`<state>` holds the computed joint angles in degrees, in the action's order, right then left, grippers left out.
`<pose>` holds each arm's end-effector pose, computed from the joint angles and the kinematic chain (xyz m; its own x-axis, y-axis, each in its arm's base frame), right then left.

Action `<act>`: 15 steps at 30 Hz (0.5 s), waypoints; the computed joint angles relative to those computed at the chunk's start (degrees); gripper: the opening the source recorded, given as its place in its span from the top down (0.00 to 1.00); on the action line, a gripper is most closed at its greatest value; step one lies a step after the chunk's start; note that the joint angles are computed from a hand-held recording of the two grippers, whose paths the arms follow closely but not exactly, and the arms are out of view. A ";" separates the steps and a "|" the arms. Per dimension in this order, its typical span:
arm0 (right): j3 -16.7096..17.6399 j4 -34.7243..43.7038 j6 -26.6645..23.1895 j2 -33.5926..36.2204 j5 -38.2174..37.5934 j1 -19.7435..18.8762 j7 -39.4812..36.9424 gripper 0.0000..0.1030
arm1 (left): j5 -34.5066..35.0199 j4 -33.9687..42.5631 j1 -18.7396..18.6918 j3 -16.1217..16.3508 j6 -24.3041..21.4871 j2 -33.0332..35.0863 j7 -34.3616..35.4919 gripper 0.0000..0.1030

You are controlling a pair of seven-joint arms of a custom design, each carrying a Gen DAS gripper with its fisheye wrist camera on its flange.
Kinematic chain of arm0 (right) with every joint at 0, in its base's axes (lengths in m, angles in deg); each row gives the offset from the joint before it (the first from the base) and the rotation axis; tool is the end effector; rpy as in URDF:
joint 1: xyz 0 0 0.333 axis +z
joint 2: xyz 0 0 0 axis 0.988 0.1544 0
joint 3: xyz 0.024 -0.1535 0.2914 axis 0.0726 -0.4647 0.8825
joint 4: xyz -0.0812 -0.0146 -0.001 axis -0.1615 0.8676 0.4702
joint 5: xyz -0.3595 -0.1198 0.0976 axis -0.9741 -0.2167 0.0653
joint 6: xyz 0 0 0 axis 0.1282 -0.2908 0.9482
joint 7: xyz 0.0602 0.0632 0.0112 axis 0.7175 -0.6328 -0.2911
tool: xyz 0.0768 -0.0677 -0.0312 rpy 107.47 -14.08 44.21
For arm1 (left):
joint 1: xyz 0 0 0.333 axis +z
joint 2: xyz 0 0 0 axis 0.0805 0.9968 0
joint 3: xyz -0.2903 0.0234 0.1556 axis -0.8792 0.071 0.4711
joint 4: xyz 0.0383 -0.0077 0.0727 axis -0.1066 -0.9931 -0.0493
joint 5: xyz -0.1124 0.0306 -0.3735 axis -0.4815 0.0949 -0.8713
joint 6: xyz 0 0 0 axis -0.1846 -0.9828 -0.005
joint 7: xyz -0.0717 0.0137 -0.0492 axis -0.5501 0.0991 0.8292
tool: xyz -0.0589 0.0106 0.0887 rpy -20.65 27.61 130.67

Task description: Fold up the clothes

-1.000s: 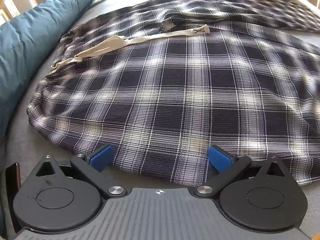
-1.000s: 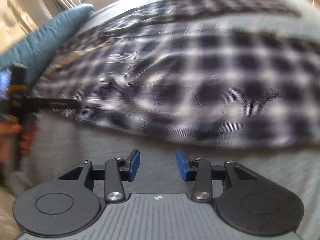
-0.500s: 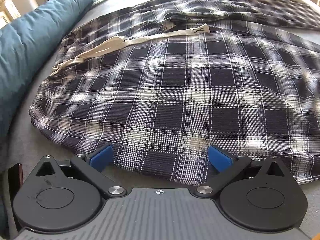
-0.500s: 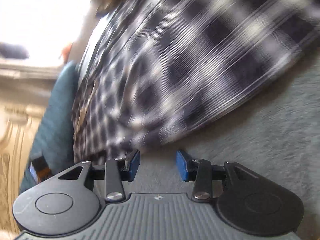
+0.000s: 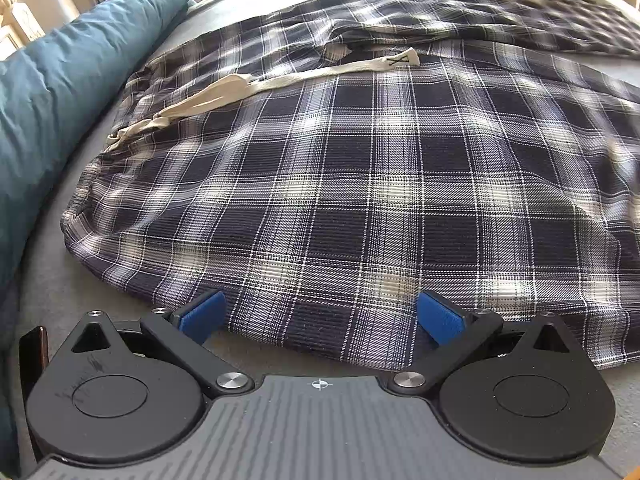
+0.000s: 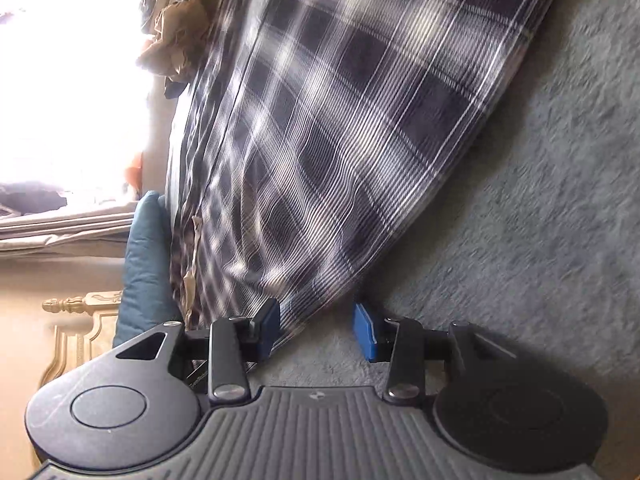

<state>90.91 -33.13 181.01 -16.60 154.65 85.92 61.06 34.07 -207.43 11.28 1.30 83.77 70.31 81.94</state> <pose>0.5834 0.1054 0.3682 -0.2428 -0.4871 -0.8389 -0.9439 0.3181 0.0885 0.6012 0.0405 0.4106 0.3389 -0.9082 -0.2455 -0.8567 -0.1901 -0.4795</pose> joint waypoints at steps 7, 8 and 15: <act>0.38 -1.96 6.75 -0.91 5.54 0.73 -0.62 0.61 | -0.56 -0.60 0.23 -0.01 0.85 -0.27 -0.01 0.00; 0.41 -2.20 7.33 -0.92 6.64 0.76 -0.64 0.61 | -0.76 -0.80 0.35 0.02 1.25 -0.32 -0.01 0.00; 0.64 -2.53 5.97 -0.46 8.27 0.89 -0.64 0.61 | -10.53 -2.92 2.98 -0.30 5.82 -0.85 4.17 0.00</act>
<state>91.55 -35.66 186.98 -17.07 162.92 86.82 60.42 23.53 -210.35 14.25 1.00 89.59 69.45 86.10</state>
